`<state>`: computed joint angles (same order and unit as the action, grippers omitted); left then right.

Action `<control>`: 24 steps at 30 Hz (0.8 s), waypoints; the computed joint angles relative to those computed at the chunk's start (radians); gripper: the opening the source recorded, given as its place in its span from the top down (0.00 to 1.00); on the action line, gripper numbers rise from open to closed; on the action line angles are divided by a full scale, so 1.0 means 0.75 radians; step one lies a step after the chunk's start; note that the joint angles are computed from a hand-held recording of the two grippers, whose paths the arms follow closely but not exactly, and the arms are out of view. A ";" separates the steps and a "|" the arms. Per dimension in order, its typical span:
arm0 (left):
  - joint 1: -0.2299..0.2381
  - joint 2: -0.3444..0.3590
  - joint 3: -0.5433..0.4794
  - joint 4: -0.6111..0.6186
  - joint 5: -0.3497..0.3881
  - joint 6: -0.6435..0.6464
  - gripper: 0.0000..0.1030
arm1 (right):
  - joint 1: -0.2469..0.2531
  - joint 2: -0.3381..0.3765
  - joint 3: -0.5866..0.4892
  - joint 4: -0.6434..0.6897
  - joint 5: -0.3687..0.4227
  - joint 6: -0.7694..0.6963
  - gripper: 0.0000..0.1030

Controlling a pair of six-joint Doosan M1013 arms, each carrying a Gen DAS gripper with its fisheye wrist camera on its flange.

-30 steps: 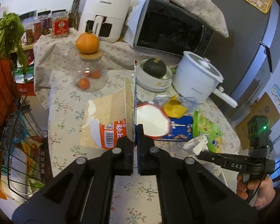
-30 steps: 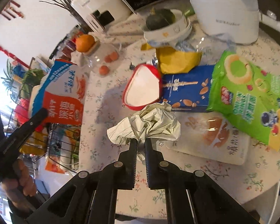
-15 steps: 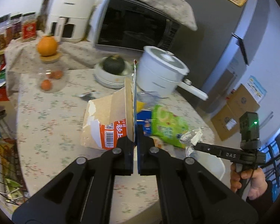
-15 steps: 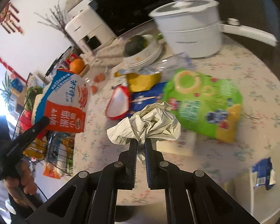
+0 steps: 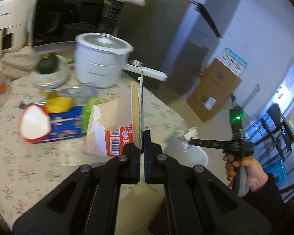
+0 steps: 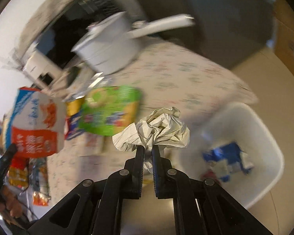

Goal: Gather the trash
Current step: 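Carry the tissue and paper carton over the white bin and release them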

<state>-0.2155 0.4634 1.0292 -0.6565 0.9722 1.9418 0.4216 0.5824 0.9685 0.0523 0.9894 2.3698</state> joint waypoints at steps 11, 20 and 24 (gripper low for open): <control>-0.140 0.060 -0.072 -0.081 0.102 0.031 0.97 | -0.091 -0.087 0.253 0.075 0.039 0.108 0.91; -0.224 0.136 -0.137 -0.095 0.211 0.037 0.97 | -0.087 -0.140 0.319 0.038 0.067 0.165 0.48; -0.247 0.174 -0.161 -0.097 0.253 0.026 0.97 | -0.077 -0.170 0.338 -0.062 0.085 0.220 0.44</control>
<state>-0.4007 0.5941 0.9085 -0.7290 1.1621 1.9614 0.3640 0.4551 1.2217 0.0055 1.0528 2.5351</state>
